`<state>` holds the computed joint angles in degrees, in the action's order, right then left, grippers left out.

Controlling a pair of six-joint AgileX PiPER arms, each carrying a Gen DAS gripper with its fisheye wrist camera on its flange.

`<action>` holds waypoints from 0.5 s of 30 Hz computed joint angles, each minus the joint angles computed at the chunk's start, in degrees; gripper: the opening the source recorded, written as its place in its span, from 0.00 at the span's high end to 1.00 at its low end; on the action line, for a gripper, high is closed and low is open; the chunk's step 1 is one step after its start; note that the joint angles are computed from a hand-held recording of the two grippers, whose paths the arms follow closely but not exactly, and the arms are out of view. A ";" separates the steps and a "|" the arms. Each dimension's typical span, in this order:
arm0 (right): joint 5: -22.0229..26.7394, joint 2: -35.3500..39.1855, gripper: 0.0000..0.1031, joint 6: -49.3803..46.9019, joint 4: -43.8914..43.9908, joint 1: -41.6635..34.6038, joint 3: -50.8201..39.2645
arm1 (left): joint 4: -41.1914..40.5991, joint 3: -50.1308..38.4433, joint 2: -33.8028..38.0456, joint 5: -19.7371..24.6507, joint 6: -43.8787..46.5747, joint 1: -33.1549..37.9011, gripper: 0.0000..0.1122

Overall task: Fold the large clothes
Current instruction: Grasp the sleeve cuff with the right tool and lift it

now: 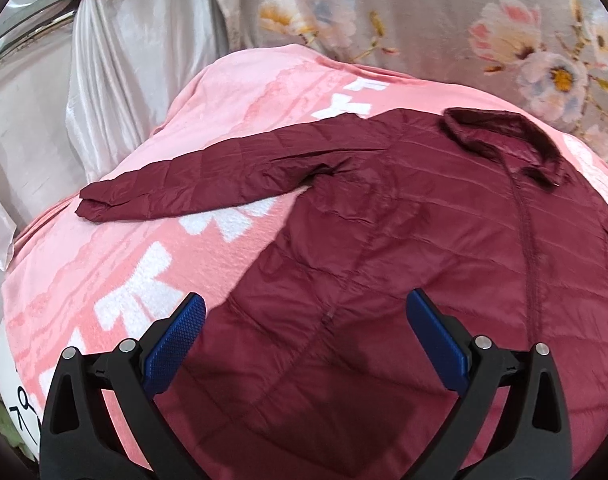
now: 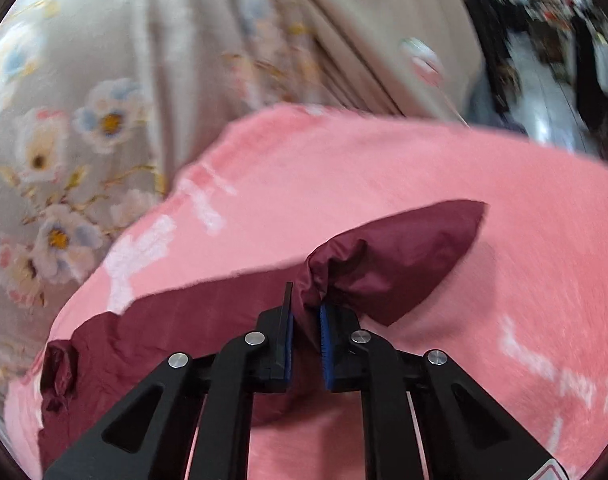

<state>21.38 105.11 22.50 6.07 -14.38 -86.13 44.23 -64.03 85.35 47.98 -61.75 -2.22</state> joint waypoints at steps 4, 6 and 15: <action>-1.18 0.08 0.89 3.35 -11.75 12.89 -7.58 | 0.79 -0.43 1.63 -0.18 0.51 2.89 0.13; -0.33 1.45 0.89 -1.56 -10.05 18.63 -11.69 | 0.69 -0.42 1.91 -0.63 0.87 4.13 0.13; 15.65 19.52 0.85 -28.74 8.04 42.46 -38.41 | -3.67 -2.61 2.95 -4.67 7.25 10.79 0.13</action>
